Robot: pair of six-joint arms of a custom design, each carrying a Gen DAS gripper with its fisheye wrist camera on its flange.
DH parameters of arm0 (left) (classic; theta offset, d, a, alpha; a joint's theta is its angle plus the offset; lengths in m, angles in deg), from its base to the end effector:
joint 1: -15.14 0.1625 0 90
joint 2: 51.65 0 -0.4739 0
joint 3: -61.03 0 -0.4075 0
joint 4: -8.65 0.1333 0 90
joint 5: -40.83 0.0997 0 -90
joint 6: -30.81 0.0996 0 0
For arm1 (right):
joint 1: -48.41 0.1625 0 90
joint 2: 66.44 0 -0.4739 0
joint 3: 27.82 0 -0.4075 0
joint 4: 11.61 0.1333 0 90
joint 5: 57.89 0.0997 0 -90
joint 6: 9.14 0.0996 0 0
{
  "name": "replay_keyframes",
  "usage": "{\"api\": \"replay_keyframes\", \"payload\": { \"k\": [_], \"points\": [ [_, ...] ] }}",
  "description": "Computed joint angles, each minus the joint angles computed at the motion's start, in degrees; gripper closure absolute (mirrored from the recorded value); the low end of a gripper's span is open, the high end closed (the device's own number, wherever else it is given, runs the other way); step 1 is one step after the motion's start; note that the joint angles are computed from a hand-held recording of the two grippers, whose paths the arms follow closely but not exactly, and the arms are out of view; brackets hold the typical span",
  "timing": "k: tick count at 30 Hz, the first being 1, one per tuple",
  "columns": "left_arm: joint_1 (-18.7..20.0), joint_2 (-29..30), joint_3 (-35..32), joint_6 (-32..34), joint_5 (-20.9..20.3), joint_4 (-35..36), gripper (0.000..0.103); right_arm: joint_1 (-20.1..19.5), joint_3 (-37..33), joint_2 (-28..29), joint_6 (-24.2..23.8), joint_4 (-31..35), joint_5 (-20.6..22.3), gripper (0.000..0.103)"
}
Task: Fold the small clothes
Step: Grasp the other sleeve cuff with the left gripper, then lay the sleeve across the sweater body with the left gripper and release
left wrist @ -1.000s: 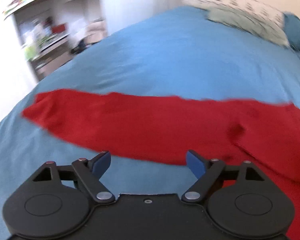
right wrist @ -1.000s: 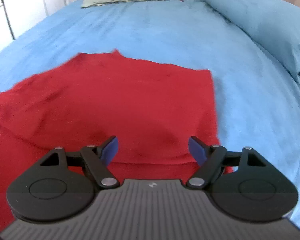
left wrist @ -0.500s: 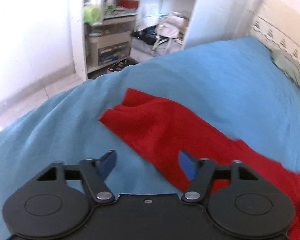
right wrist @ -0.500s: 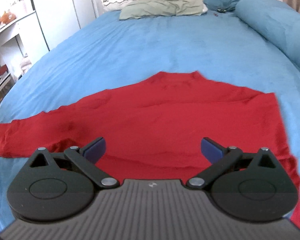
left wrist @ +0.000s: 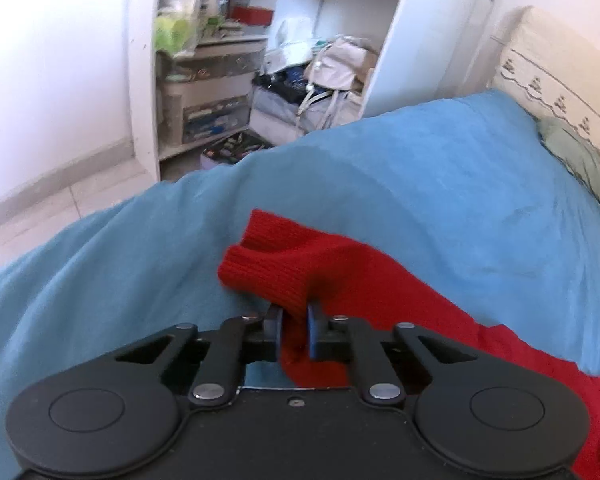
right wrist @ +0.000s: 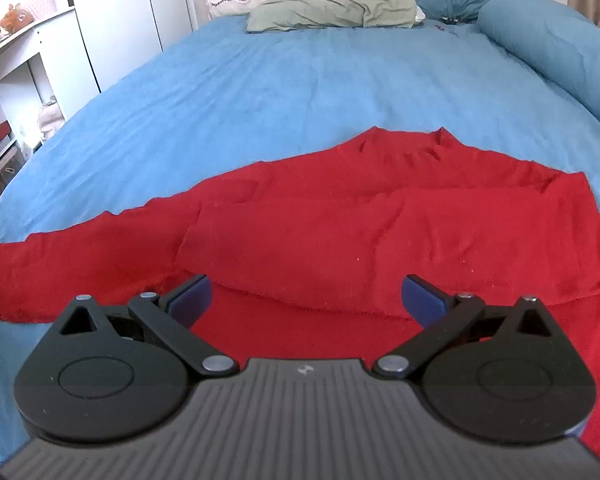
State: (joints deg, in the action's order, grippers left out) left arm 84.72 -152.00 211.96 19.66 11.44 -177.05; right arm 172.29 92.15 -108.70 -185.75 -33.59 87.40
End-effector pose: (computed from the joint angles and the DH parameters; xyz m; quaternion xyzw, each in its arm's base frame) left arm 0.1090 -0.3379 0.3500 -0.1285 0.8103 -0.4455 0.3583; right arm 0.2584 -0.2926 -0.0200 0.0907 -0.8527 0.3890 0.3368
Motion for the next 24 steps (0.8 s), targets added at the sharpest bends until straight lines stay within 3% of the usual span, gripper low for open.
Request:
{"api": "replay_keyframes", "payload": {
  "k": [4,9,13,17,21,24],
  "points": [
    [-7.24,-1.94,1.37,1.34,5.25,0.78,0.092,-0.25,0.70,-0.74,0.09,-0.98,0.05,0.000],
    [-22.61,-3.08,3.27,0.32,14.19,5.24,0.092,-1.06,3.66,-4.68,-0.95,-3.49,-0.53,0.000],
    [-34.40,1.11,3.07,-4.26,16.19,9.89,0.092,-3.30,7.39,-9.90,-2.67,-5.78,-1.72,0.000],
    [-41.52,12.74,1.15,-6.60,11.83,3.92,0.092,-6.11,11.88,-18.06,-6.45,-7.22,-3.50,0.000],
    [-44.70,28.10,-2.04,-9.05,3.45,-5.98,0.092,-9.89,15.84,-27.08,-12.41,-7.45,-5.77,0.000],
    [-45.88,37.61,-4.77,-12.64,-2.57,-7.60,0.092,-14.19,18.58,-34.58,-15.77,-6.31,-8.55,0.000]
  ]
}}
